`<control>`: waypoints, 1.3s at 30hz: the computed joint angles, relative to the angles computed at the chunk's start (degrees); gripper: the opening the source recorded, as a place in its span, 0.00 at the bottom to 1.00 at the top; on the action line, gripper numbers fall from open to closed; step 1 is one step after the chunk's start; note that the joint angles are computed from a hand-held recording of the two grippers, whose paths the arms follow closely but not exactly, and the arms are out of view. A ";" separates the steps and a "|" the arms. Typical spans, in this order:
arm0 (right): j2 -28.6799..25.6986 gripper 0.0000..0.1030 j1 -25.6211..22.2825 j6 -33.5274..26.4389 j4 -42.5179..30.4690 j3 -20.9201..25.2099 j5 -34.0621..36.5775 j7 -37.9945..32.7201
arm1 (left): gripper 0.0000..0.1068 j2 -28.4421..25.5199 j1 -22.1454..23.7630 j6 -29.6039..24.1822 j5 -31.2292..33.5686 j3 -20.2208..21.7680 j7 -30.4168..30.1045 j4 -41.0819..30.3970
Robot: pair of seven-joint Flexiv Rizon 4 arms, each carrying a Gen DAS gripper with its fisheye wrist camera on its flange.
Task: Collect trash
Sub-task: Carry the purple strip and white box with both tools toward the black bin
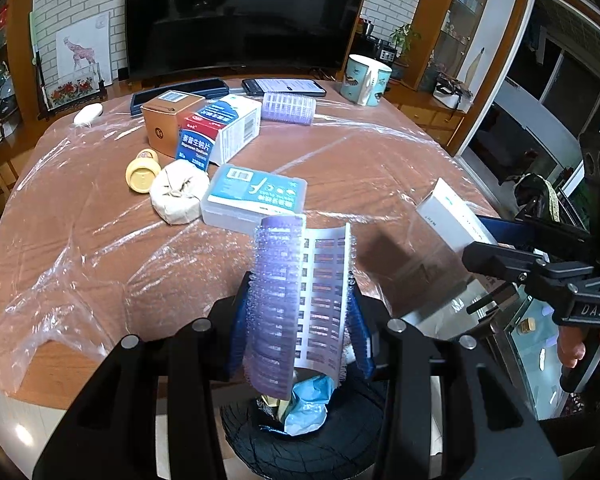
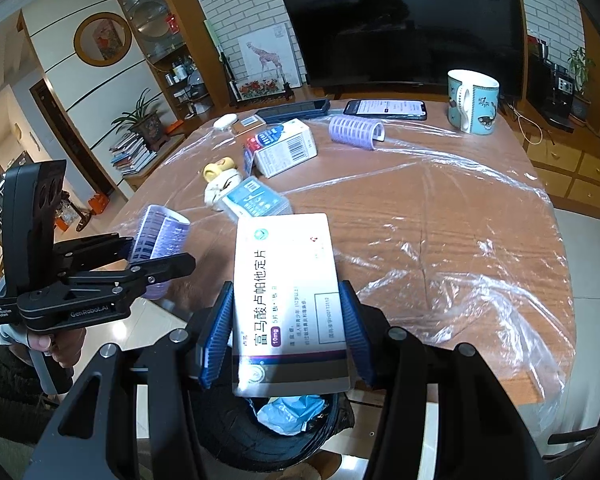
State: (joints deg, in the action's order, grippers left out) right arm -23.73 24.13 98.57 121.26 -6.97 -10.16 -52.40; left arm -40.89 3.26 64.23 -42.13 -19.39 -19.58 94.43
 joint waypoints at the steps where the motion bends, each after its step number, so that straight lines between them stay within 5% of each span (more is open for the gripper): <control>1: 0.17 0.50 0.37 0.02 0.28 -0.16 0.02 0.02 | 0.41 0.29 0.11 0.25 -0.20 -0.16 0.29 0.61; 23: 4.12 0.50 11.76 1.07 8.28 -7.37 2.11 1.36 | 0.41 6.58 0.81 3.13 -8.31 -0.96 9.78 11.93; 39: 3.99 0.50 11.29 0.39 10.36 -4.73 2.32 2.55 | 0.41 7.75 -0.87 4.80 -10.12 1.16 11.87 15.81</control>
